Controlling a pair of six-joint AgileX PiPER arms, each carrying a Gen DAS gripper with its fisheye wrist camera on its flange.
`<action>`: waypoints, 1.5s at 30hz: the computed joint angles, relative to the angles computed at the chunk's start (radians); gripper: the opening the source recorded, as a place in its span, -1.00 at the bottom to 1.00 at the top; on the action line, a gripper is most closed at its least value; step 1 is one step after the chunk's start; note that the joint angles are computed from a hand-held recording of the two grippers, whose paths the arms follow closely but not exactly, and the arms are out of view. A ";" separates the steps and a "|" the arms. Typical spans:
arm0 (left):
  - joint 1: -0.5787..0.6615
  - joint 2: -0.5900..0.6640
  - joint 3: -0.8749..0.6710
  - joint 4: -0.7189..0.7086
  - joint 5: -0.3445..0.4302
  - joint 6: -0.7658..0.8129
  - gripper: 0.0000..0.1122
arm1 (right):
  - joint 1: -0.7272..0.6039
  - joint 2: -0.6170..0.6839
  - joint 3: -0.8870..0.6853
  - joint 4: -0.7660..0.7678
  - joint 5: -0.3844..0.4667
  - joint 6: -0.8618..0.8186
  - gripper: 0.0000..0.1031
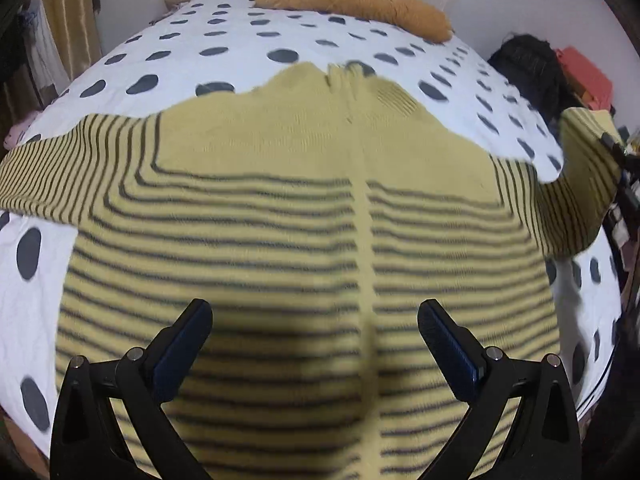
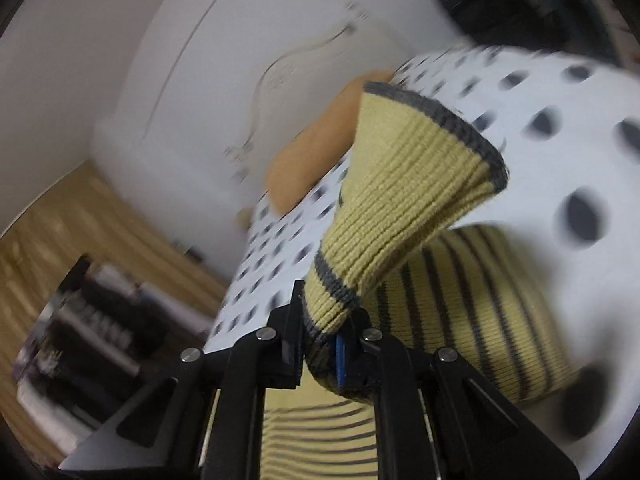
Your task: Fold large clothes
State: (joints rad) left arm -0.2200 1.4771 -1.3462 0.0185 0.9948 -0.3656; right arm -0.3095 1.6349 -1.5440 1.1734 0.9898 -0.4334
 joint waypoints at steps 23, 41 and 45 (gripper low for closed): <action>0.598 0.277 -0.147 -0.461 -0.020 0.595 0.83 | 0.869 0.177 -0.115 -0.550 -0.381 0.483 0.53; 0.639 0.146 0.132 -0.716 -0.066 0.495 0.81 | 0.446 -0.245 0.496 -0.247 -0.308 0.240 0.53; 0.681 0.187 0.116 -0.855 -0.085 0.484 0.74 | 0.436 -0.236 0.510 -0.164 -0.319 0.159 0.53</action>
State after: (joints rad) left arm 0.4607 1.6640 -1.2300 -0.8365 0.9099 0.1185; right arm 0.1266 1.3988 -1.0339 1.0096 0.6708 -0.2746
